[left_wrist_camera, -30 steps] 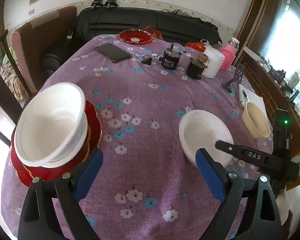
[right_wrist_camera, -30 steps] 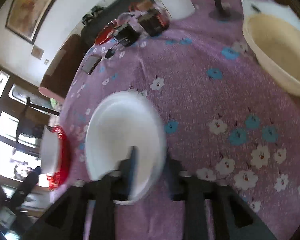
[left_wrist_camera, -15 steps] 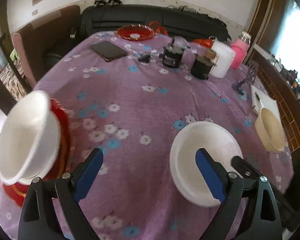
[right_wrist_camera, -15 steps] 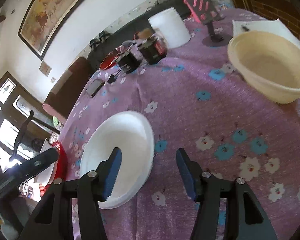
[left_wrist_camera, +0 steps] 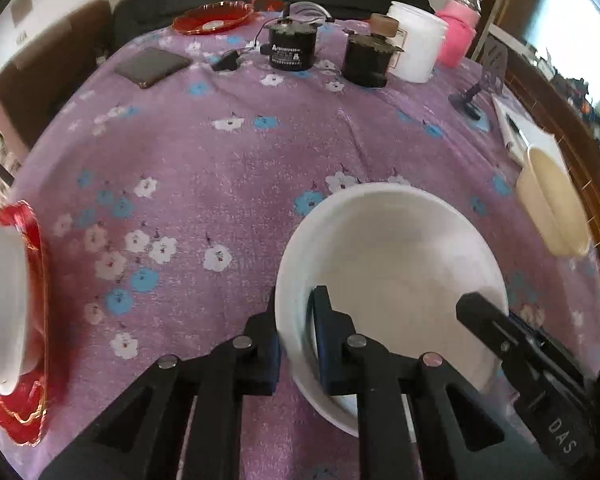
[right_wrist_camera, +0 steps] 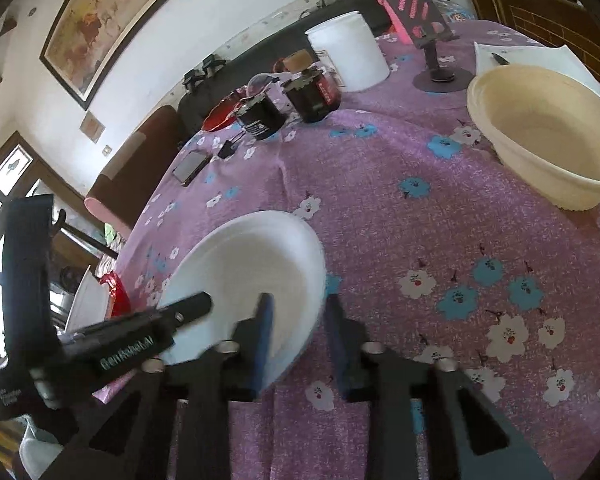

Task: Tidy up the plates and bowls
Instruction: 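Close both grippers on the rim of the small white bowl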

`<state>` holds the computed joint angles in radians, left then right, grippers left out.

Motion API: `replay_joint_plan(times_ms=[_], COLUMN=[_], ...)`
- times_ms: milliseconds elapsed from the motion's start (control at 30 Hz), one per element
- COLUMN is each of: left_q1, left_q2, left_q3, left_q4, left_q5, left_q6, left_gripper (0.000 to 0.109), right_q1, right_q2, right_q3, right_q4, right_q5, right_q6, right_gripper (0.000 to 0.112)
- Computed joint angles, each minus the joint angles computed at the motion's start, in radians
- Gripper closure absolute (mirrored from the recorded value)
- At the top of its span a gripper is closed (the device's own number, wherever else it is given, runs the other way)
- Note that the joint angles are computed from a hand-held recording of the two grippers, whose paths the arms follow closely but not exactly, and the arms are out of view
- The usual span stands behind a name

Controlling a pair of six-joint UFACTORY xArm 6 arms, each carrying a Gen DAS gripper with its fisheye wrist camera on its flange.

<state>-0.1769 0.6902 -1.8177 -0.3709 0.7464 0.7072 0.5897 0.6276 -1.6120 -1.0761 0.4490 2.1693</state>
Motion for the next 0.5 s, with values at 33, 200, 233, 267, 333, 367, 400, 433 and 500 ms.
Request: replay_joint_plan(times_ms=[33, 200, 233, 267, 333, 367, 400, 433, 500], left_q1=[-0.002, 0.008, 0.015, 0.023, 0.037, 0.055, 0.067, 0.078, 0.113], left_q2=[-0.020, -0.119, -0.137, -0.156, -0.185, -0.201, -0.203, -0.202, -0.214], left_q3=[0.031, 0.148, 0.167, 0.185, 0.215, 0.219, 0.205, 0.191, 0.172], left_q4=[-0.008, -0.070, -0.092, -0.124, -0.159, -0.196, -0.218, -0.235, -0.284], left_q5=[-0.028, -0.094, -0.101, -0.106, -0.126, -0.110, -0.087, -0.071, -0.043], left_q6=[0.018, 0.081, 0.100, 0.128, 0.163, 0.194, 0.209, 0.218, 0.245], left_gripper=[0.095, 0.093, 0.093, 0.093, 0.093, 0.093, 0.093, 0.093, 0.093], right_q1=[0.002, 0.005, 0.011, 0.015, 0.007, 0.004, 0.007, 0.014, 0.034], right_q2=[-0.001, -0.007, -0.005, -0.005, -0.002, 0.002, 0.004, 0.010, 0.032], right_q3=[0.000, -0.002, -0.012, -0.018, -0.028, -0.041, -0.051, -0.076, -0.148], right_q4=[-0.006, -0.104, -0.121, -0.131, -0.149, -0.134, -0.117, -0.083, -0.002], right_q5=[0.006, -0.004, 0.006, 0.006, -0.048, -0.076, -0.078, -0.071, -0.037], right_q6=[0.003, 0.078, 0.080, 0.089, 0.128, 0.120, 0.101, 0.056, -0.065], right_gripper=[0.092, 0.093, 0.093, 0.093, 0.093, 0.093, 0.093, 0.093, 0.093])
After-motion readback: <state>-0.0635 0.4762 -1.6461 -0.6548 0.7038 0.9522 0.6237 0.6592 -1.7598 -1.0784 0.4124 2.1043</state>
